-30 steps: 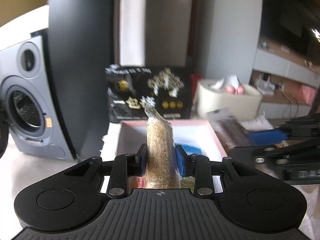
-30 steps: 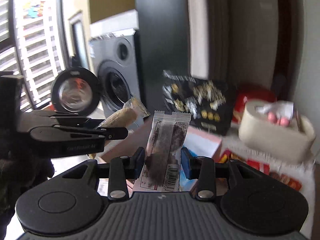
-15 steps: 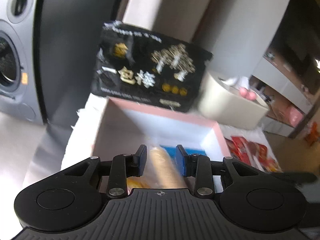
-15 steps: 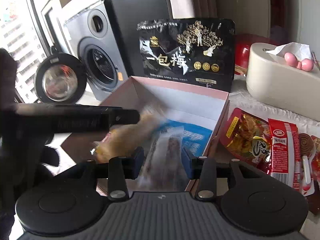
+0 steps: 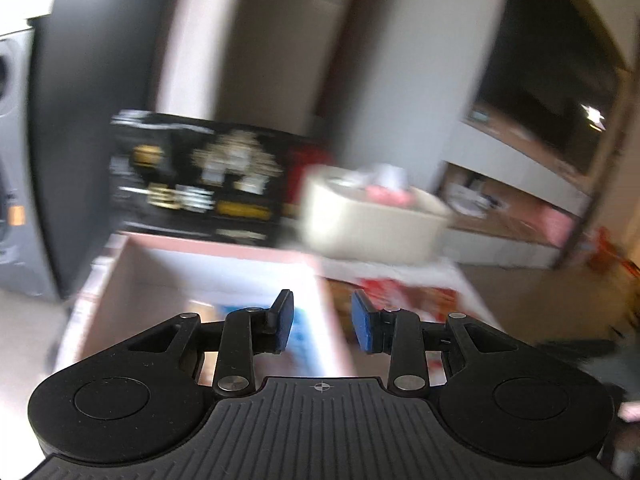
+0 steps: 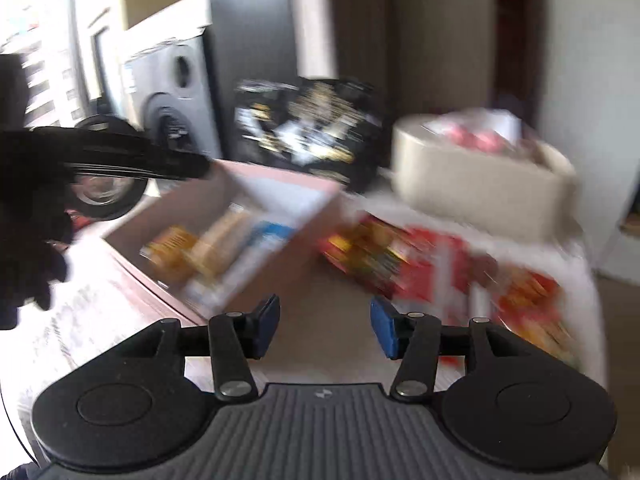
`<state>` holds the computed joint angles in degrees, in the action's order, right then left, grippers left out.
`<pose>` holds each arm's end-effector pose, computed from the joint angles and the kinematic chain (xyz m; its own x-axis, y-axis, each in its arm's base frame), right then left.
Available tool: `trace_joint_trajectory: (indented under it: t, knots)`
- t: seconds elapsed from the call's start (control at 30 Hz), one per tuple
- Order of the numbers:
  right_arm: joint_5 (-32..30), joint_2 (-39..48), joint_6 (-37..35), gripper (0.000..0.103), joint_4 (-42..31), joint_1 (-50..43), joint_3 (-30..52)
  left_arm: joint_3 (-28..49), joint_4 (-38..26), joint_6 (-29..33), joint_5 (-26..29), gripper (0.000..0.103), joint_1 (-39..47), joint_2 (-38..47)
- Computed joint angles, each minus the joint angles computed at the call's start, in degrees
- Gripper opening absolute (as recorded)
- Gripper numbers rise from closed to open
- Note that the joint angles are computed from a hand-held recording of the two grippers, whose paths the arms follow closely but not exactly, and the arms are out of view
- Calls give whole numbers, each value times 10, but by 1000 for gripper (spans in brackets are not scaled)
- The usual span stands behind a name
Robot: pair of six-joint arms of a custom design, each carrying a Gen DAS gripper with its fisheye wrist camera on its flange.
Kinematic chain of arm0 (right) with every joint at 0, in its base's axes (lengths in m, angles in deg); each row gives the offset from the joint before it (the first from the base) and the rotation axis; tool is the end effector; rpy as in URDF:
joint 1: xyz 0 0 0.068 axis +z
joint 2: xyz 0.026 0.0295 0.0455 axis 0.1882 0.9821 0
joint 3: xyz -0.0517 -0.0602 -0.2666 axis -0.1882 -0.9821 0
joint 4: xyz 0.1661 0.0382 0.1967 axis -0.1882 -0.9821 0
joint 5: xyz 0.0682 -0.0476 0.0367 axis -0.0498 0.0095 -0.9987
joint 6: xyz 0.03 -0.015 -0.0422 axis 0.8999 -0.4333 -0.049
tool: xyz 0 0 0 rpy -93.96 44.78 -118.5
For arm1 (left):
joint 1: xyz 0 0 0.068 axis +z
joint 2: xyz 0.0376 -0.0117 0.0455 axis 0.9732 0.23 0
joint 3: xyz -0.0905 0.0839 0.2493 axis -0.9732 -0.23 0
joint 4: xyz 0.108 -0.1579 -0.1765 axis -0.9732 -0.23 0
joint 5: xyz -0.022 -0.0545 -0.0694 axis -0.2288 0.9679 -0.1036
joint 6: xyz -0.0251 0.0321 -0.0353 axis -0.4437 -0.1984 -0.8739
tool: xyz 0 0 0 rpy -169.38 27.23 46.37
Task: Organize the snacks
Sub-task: 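Carry both packs into the pink box and open both grippers, then move the left gripper to the red sausage pack and grasp it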
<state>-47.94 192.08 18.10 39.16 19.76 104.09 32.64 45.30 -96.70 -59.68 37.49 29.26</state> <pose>0.3731 0.0781 0.1355 -0.4898 -0.4526 -0.7451 -0.7596 0.6410 0.1099 0.2645 -0.1921 0.1550 -0.4840 -0.2958 -0.8236 -0.1134 0.9544 -0.2761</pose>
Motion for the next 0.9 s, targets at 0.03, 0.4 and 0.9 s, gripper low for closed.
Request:
trace_joint_trajectory:
  t: [0.03,0.4,0.9]
  knots:
    - [5,6,1,50,-1,-17,1,20,2,8,21,36,-10,20]
    - [40,44,-15,59,67,-132,-13,231,-86,22,92,36,-60,222]
    - [36,89,51,60,156,-121,-8,413,-151,-34,24,36,-9,363]
